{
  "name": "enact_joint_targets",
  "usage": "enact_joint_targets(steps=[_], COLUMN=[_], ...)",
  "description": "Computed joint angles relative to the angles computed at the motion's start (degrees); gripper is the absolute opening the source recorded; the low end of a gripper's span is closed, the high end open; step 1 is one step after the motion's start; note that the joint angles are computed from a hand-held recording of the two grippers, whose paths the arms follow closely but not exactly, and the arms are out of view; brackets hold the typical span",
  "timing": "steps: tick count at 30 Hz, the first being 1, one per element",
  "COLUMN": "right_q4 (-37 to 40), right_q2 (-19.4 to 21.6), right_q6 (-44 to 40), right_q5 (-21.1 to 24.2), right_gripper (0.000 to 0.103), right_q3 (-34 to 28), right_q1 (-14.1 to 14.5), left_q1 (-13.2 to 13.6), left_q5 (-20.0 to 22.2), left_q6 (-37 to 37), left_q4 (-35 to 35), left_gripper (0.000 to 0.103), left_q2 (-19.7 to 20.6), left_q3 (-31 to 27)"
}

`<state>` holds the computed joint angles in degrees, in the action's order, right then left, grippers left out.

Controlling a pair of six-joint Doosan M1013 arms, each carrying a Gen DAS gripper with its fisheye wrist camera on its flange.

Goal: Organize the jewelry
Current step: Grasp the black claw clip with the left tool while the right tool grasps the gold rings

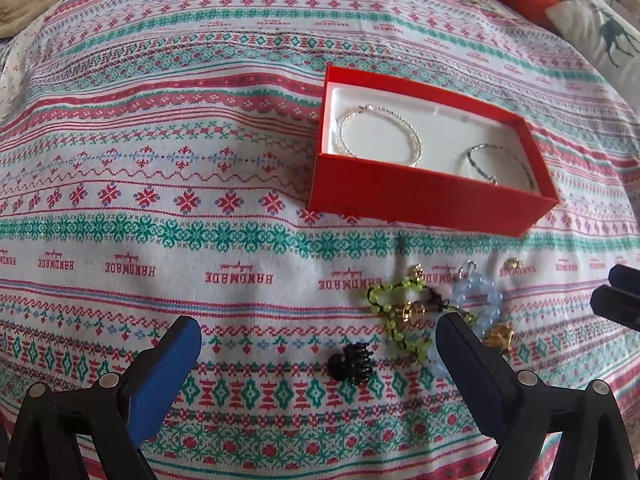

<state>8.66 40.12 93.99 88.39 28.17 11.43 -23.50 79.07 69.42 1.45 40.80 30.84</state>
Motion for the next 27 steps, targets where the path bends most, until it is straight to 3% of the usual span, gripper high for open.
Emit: enact_joint_targets(steps=[7,17,22,27], right_q4=[-1.2,-2.7,-2.4,-1.7], right_q2=[-2.1,-0.6,-0.2,0.2], right_q6=[0.2,-1.4,-1.4,-0.1], right_q5=[-2.2,1.7,2.2,2.6], right_gripper=[0.061,0.061,0.061,0.061], right_q3=[4.9,4.3,3.5,2.5], right_q1=[0.7,1.9,2.0,1.8], left_q1=[0.0,1.7,3.5,4.1], left_q5=[-0.4,0.6,0.8,2.6], left_q6=[3.0,6.4,4.2,3.4], left_q4=[1.1,-6.0,-13.5,-18.2], left_gripper=[0.097,0.096,0.079,0.056], left_q2=[-1.5,-1.5,-0.7,0.7], left_q3=[4.1,5.1,3.8,1.9])
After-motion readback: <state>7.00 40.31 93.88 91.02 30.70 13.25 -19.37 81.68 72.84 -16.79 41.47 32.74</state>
